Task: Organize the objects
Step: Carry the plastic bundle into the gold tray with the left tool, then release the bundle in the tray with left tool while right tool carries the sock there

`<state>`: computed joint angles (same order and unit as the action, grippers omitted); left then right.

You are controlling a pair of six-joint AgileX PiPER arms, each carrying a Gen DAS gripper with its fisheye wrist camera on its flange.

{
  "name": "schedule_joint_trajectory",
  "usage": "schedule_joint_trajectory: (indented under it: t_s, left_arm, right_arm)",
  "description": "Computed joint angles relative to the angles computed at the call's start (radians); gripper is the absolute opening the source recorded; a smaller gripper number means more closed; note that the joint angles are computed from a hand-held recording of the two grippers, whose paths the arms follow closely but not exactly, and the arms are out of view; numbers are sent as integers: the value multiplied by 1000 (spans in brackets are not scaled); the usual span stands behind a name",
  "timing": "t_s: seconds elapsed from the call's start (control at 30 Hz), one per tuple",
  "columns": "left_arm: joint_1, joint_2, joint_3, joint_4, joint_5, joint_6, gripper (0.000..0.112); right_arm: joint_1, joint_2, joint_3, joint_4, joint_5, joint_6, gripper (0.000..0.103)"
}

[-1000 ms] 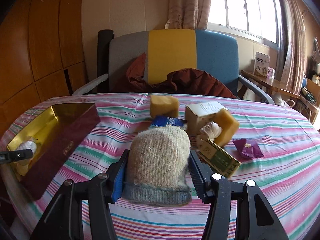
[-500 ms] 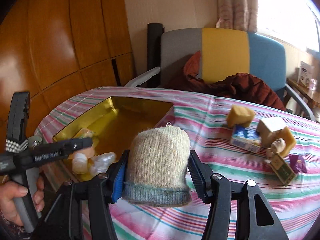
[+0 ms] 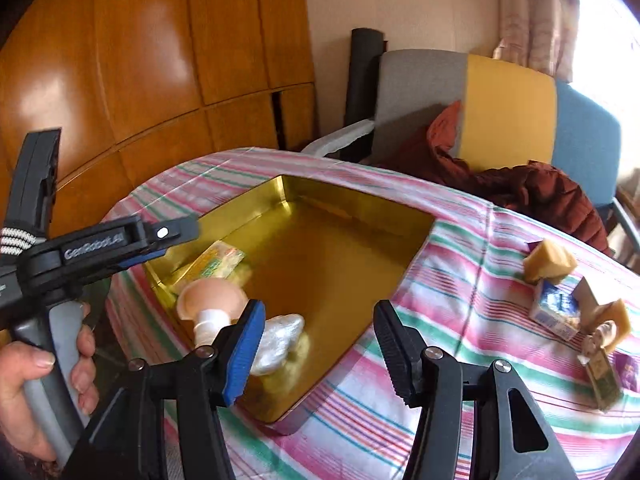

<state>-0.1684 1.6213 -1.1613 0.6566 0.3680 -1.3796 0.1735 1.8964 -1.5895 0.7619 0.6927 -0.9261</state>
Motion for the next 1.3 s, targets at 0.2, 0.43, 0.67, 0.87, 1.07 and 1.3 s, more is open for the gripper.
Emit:
schedule_joint_trajectory:
  t_s: [0.2,0.43,0.67,0.87,1.07,1.3]
  left_arm:
    - [-18,16,-14,-30,1,39,62]
    - [-58,38,-31,-22,12,44,62]
    - [-92,53,-47,-20,28,54,62]
    - [-110,64,-59,-24,34,69,62]
    - [-118,74,-66,-39,32,87,62]
    - [-122,89,-71,-73,25,116,62]
  right_arm:
    - [-134,21,-9,-76,76,144,71]
    - [-219,-70,214,-68,45,-21,81]
    - [-199,-47,367,242,-253,-486,69]
    - [-202,16,217,536,-307,-745,72]
    - [-269,-17,129,293,-281,-361,86]
    - [-346,-89,253,2,28,-405,87]
